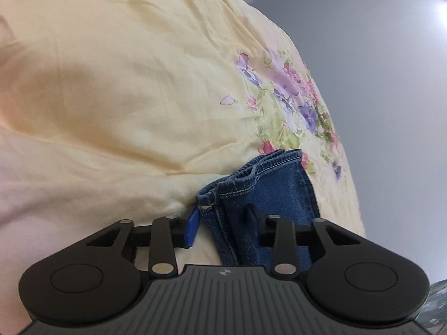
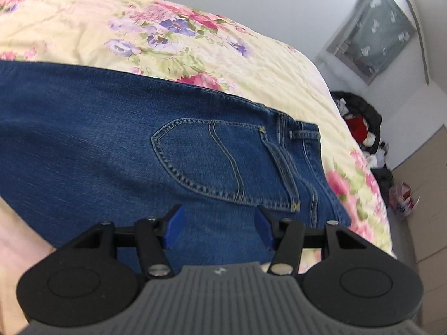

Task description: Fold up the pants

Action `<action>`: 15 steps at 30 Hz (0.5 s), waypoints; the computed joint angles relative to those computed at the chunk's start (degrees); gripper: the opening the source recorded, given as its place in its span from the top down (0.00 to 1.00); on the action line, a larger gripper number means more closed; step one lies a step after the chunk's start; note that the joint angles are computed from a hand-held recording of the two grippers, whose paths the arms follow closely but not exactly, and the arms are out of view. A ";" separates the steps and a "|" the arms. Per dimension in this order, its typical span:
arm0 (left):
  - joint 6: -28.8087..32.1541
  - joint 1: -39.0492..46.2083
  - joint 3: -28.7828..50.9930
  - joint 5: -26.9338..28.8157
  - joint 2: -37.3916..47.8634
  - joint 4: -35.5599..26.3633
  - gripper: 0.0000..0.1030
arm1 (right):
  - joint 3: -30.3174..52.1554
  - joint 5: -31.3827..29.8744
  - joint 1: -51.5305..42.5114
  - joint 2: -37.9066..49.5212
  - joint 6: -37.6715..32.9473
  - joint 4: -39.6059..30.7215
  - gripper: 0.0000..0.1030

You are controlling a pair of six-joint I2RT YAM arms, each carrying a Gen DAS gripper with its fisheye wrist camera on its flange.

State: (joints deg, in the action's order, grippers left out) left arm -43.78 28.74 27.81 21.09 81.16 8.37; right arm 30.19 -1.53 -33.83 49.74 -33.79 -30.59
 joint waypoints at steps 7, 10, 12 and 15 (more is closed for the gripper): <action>11.39 -7.35 3.21 -11.64 -6.15 -6.62 0.92 | -0.70 -9.39 -6.80 -12.15 3.81 -18.07 0.61; 13.14 -9.54 5.35 -15.47 -4.46 -8.82 0.92 | -3.23 -10.25 -3.23 -18.23 6.75 -24.01 0.61; 12.44 -10.47 5.56 -17.08 -4.00 -9.20 0.92 | -6.24 -5.56 4.62 -21.17 12.76 -22.61 0.61; 12.28 -10.99 6.36 -17.90 -4.79 -10.86 0.92 | -9.95 -0.49 11.86 -18.79 21.47 -15.86 0.72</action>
